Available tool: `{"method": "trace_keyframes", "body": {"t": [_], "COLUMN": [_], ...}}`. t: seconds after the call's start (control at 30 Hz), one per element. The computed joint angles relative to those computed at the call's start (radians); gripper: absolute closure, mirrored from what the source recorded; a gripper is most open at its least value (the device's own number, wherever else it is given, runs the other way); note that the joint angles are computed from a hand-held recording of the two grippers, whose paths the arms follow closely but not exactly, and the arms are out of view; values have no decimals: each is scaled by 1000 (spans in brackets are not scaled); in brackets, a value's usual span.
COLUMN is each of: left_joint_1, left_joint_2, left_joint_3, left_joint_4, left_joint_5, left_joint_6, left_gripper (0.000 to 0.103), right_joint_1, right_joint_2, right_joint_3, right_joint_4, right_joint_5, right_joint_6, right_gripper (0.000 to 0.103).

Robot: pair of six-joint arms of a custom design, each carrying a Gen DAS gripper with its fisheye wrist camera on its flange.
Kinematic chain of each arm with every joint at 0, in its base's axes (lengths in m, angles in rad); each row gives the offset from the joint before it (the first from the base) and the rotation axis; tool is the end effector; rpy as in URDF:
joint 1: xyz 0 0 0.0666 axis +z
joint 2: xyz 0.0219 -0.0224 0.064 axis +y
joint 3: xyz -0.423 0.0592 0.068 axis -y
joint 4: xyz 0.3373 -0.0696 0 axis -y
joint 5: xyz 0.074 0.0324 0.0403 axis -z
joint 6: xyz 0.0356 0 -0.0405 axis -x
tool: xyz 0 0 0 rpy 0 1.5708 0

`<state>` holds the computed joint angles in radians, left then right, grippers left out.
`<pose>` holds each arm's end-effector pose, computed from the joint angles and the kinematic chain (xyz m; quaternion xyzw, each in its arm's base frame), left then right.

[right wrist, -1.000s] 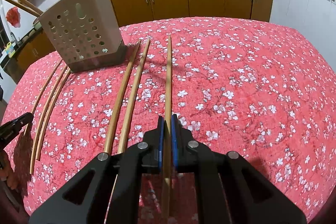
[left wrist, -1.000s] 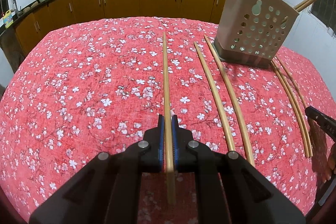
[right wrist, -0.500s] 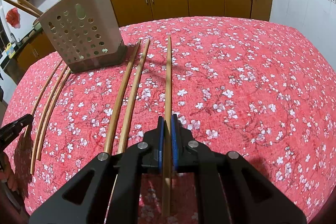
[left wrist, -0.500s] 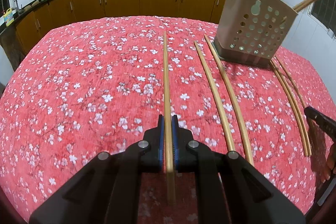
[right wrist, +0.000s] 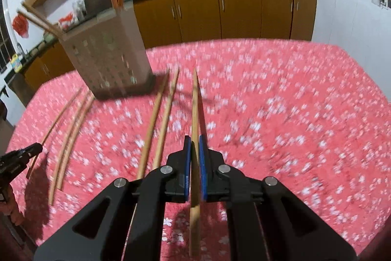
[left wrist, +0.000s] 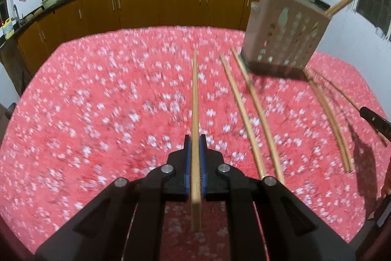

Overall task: Organize utensils
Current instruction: 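Lift both held chopsticks upright and carry them over the utensil holder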

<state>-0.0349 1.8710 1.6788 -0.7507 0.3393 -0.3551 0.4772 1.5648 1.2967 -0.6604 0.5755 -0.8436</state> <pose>0.6053 -0.0334 0.3630 0.2328 0.9096 -0.1100 0.3261 0.4307 0.2004 0.3814 0.2538 0.8783 -0.0270 0.4042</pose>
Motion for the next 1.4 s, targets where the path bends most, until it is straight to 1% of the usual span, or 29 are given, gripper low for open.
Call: {"method": "trace_keyframes", "body": {"t": [0.2, 0.43, 0.53, 0.73, 0.87, 0.97, 1.1, 1.2, 1.3, 1.4], "left_joint_1": [21, 28, 28, 17, 17, 26, 30, 25, 15, 2], "left_joint_2": [-47, -79, -88, -92, -93, -104, -123, -140, -159, -170], "left_joint_3": [32, 76, 87, 110, 123, 127, 139, 165, 182, 206], "left_joint_4": [18, 48, 62, 70, 66, 59, 43, -1, -22, -28], "left_joint_5": [72, 153, 176, 188, 199, 224, 264, 314, 353, 385], "left_joint_6": [22, 84, 105, 119, 114, 99, 74, 42, 17, 20], "left_gripper": [95, 95, 95, 95, 95, 95, 95, 95, 95, 95], "right_joint_1": [10, 10, 11, 14, 15, 22, 30, 38, 51, 58], "right_joint_2": [-55, -84, -87, -94, -95, -106, -134, -149, -154, -145], "right_joint_3": [18, 27, 32, 36, 41, 44, 58, 87, 119, 165], "right_joint_4": [9, 37, 47, 61, 68, 80, 116, 146, 188, 233], "right_joint_5": [79, 124, 136, 155, 163, 172, 149, 128, 113, 104], "right_joint_6": [36, 60, 72, 83, 95, 113, 149, 199, 260, 327], "right_gripper": [96, 96, 96, 96, 96, 96, 96, 96, 96, 96]}}
